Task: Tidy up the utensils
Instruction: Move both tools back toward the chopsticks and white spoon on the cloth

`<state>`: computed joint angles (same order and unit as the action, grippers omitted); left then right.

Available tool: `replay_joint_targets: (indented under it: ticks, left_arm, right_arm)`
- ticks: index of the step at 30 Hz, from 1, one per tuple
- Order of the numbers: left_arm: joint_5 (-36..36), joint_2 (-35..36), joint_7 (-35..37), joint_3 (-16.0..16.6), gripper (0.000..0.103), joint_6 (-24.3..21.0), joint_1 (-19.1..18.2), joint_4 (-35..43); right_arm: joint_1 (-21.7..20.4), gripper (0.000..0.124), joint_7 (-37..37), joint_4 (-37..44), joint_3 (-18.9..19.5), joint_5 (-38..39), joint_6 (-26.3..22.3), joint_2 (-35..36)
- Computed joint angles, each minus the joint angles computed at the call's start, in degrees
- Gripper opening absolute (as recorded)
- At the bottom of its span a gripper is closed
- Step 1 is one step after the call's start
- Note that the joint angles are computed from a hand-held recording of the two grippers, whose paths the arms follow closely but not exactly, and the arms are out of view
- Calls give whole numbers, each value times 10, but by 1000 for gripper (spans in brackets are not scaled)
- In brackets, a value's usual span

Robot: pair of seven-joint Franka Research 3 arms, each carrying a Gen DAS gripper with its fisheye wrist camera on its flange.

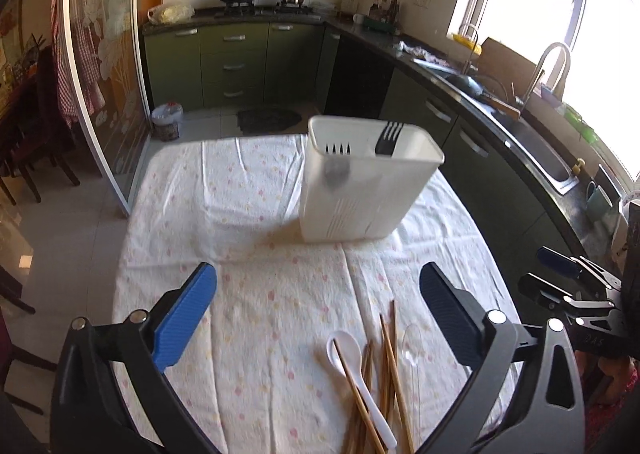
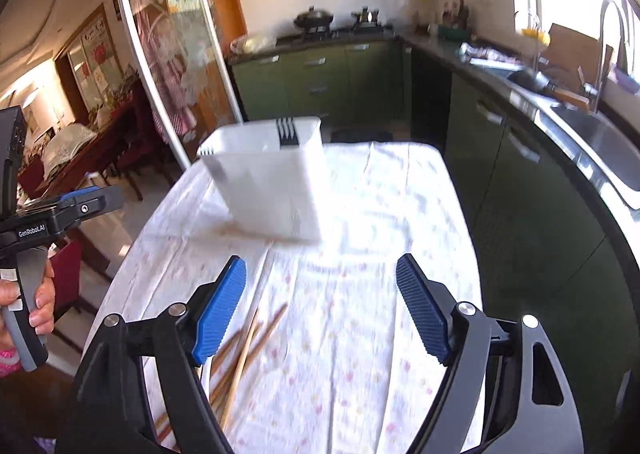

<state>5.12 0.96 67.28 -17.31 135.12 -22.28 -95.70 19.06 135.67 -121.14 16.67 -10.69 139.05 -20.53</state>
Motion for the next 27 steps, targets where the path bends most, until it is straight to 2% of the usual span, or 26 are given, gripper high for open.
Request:
replay_joint_targets:
  ticks: [2, 4, 5, 6, 11, 12, 14, 16, 17, 20, 23, 25, 27]
  left_arm:
    - [-68, 8, 16, 0, 97, -77, 3, 4]
    - [-150, 26, 25, 1, 96, -153, 8, 13]
    - [-184, 33, 27, -1, 96, -180, 10, 12]
    - [-207, 40, 29, -3, 96, -197, 11, 13]
    - [-202, 64, 16, -15, 95, -213, -4, 20]
    - [-203, 72, 7, -16, 95, -221, -5, 27]
    - [-206, 90, -5, -18, 91, -237, -7, 47]
    - [-222, 111, -6, -19, 76, -252, -4, 72]
    - [-218, 121, -13, -19, 76, -254, -4, 82]
    - [-175, 141, -48, -12, 76, -243, -11, 107]
    - [-163, 136, -83, -6, 76, -232, -4, 99]
    - [-173, 128, -87, -6, 76, -234, 7, 91]
    - [-173, 117, -91, -5, 76, -238, 13, 79]
  right_arm:
    - [34, 77, -47, -4, -27, 81, -34, 10]
    - [49, 69, -70, -6, -41, 138, -64, 20]
    - [52, 63, -74, -8, -46, 160, -75, 23]
    - [53, 61, -76, -15, -48, 176, -79, 22]
    - [43, 61, -69, -46, -46, 190, -75, -6]
    - [42, 61, -75, -32, -51, 193, -75, 1]
    - [40, 61, -79, -39, -49, 198, -78, -8]
    - [39, 62, -87, -34, -53, 208, -81, -6]
    - [38, 62, -91, -27, -53, 212, -81, 1]
    - [41, 65, -103, -29, -55, 229, -66, 9]
    - [57, 64, -146, -12, -64, 271, -46, 41]
    - [60, 57, -166, 18, -69, 284, -66, 77]
    - [59, 40, -172, 47, -73, 296, -100, 112]
